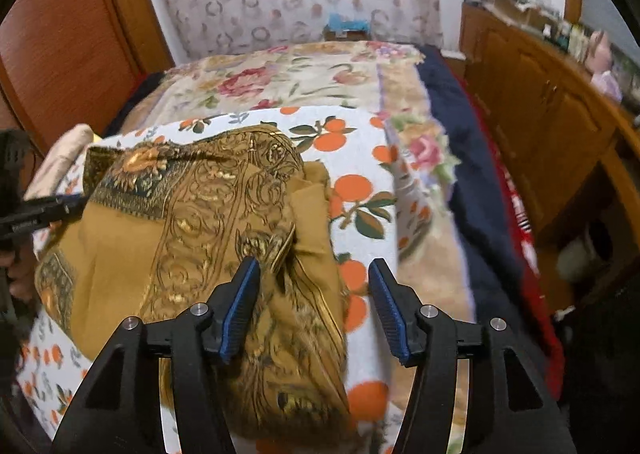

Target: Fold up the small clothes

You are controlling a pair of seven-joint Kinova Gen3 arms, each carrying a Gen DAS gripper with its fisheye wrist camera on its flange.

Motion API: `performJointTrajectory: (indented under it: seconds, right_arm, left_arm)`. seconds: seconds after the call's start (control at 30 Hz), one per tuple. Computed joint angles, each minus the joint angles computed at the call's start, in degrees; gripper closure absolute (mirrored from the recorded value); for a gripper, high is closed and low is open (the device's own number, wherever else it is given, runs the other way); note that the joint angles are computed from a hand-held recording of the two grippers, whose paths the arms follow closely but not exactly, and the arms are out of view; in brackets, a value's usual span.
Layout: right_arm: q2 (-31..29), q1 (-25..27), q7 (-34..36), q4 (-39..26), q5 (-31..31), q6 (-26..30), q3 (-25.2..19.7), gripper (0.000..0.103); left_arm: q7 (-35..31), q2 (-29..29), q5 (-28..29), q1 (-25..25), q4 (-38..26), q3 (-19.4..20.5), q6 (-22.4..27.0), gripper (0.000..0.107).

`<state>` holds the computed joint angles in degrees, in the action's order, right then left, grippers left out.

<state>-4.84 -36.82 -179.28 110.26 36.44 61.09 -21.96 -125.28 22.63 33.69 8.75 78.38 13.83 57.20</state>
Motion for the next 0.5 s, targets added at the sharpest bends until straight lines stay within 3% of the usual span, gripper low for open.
performJointTrajectory:
  seconds: [0.1,0.23,0.3,0.33,0.4,0.5]
  right_arm:
    - [-0.4,1.0,0.0,1.5,0.1,-3.9,1.0,0.045]
    - [-0.3,1.2,0.0,1.8,1.2,-4.5,0.5,0.047]
    - [-1.1,1.6,0.6,2.9,1.1,-7.6,1.0,0.063]
    - [-1.4,1.9,0.6,3.3,0.9,-8.8,1.0,0.066]
    - [-1.4,2.3,0.9,3.4,0.7,-9.2,0.6,0.077]
    - [-1.3,1.5,0.2,2.8,2.1,-8.2,-0.1,0.092]
  left_arm:
    - [0.3,0.3,-0.3,0.2,-0.4,-0.1,0.5,0.082]
    - [0.3,0.1,-1.1,0.7,-0.3,-0.1,0.1,0.082]
    - [-0.7,-0.4,-1.5,0.8,0.2,0.0,-0.6,0.086]
    - [-1.3,-0.6,-2.1,1.1,0.4,0.0,-0.9,0.091]
    - [-1.8,-1.3,-1.5,0.9,1.0,0.2,-1.6,0.101]
    - [-2.8,-3.1,-1.3,1.1,2.5,0.2,-3.3,0.103]
